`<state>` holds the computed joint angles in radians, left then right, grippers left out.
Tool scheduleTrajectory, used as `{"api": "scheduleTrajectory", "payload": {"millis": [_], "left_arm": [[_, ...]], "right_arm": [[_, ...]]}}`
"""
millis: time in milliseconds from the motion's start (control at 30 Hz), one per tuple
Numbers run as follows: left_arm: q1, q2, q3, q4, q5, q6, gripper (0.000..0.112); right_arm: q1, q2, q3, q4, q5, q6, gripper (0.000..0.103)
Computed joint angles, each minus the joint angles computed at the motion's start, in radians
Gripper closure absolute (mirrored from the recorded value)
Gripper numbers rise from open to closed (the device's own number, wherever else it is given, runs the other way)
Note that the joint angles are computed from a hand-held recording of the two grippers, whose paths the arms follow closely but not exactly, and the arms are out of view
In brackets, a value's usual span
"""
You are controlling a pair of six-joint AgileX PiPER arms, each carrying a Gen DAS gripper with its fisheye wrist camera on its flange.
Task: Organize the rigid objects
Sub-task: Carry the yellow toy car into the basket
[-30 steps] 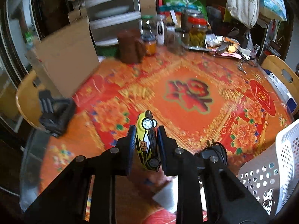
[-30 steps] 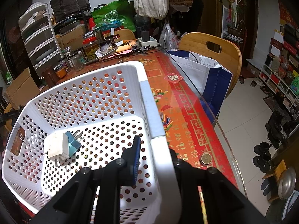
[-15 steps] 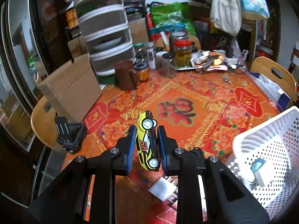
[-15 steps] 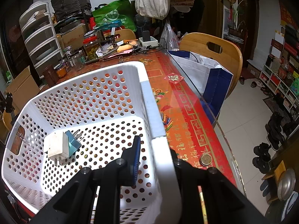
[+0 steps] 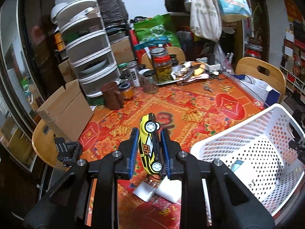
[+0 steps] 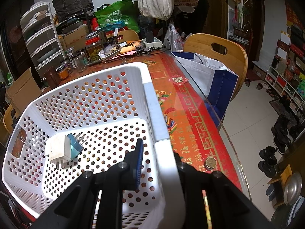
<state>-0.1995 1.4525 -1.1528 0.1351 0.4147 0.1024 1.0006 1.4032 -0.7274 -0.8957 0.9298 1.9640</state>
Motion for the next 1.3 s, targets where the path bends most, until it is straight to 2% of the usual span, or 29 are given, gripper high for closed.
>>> {"api": "scheduleTrajectory", "payload": {"millis": [133,267,433,700,867,1200,1300], "left_arm": [[-0.080,-0.014,0.001,0.038,0.038,-0.043,0.091],[-0.151,0.001,-0.019,-0.018,0.106,0.017,0.091],[-0.270,0.037,-0.021,0.058,0.151,-0.060,0.091],[-0.435,0.180,-0.085,0.174,0.228,-0.147,0.091],[-0.513,0.292,-0.149,0.276,0.315,-0.193,0.091],[-0.561,0.379,-0.185,0.298,0.373,-0.166,0.091],[-0.579,0.419,-0.213,0.312,0.418,-0.147,0.091]], "right_arm": [[0.001,0.004,-0.005,0.001,0.000,-0.001,0.086],[0.001,0.003,-0.002,-0.001,0.000,0.003,0.086],[0.005,0.006,-0.005,-0.001,0.001,0.006,0.086],[0.010,0.018,-0.013,-0.005,-0.003,0.016,0.086],[0.015,0.017,-0.004,-0.014,-0.014,0.031,0.085],[0.015,0.009,0.006,-0.025,-0.025,0.043,0.085],[0.013,0.008,0.006,-0.024,-0.025,0.040,0.085]]}}
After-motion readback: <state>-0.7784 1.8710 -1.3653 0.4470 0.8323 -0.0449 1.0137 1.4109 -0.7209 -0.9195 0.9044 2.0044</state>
